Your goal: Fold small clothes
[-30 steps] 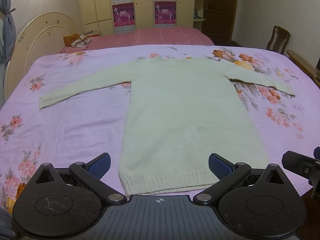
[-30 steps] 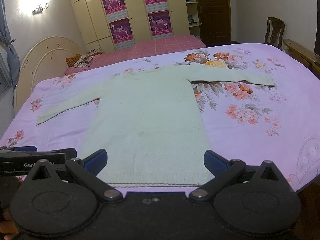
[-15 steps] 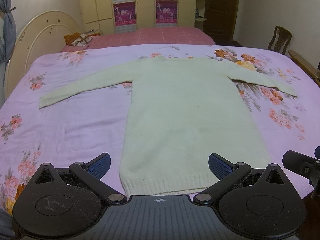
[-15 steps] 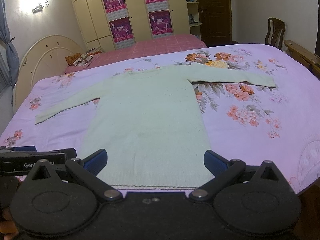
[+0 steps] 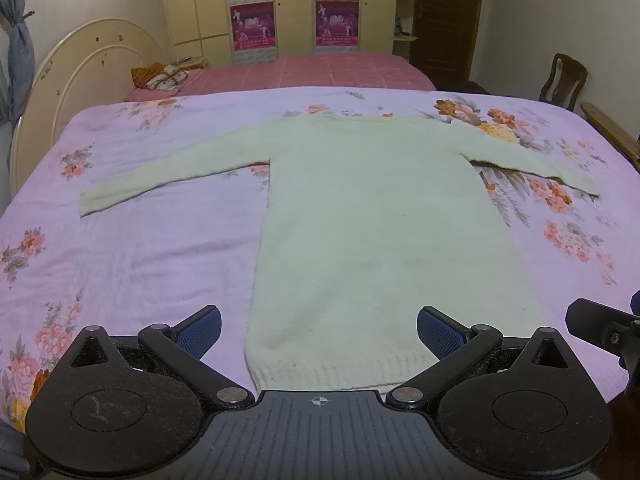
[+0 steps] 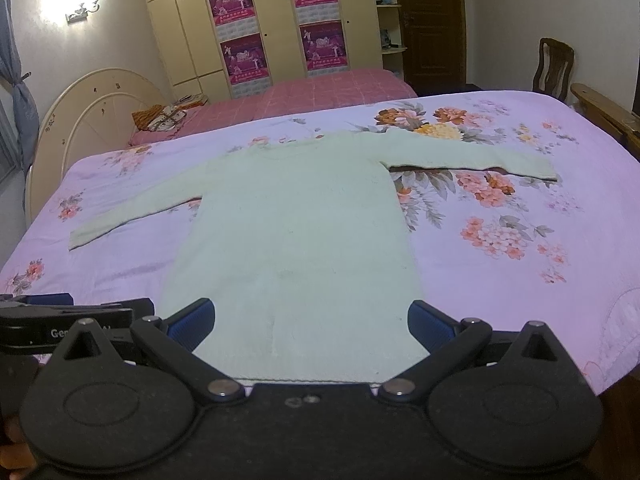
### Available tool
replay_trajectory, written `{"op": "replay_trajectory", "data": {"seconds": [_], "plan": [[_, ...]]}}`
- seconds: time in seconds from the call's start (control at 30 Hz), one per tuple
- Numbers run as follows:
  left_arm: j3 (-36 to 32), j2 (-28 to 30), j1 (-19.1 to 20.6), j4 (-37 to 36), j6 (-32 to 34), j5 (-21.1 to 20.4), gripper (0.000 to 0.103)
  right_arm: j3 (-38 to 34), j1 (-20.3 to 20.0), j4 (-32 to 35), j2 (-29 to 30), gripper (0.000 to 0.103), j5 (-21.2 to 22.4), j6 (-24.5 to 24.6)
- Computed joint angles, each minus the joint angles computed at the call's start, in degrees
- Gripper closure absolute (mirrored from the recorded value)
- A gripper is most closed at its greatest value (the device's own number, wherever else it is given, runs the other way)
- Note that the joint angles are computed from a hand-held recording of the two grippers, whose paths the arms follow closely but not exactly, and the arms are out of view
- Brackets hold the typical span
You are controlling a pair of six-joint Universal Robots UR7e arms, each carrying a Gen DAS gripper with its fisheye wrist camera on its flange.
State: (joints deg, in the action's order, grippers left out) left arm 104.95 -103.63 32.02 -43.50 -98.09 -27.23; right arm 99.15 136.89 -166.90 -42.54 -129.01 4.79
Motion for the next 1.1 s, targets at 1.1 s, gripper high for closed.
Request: {"op": "replay_trajectory", "data": {"seconds": [1.1], "plan": [[-3.4,4.5,10.4,-7.8,8.7,8.8,0.0,-5.9,-3.3,-6.5,6.1,0.001,-2.0,-7.4]]}}
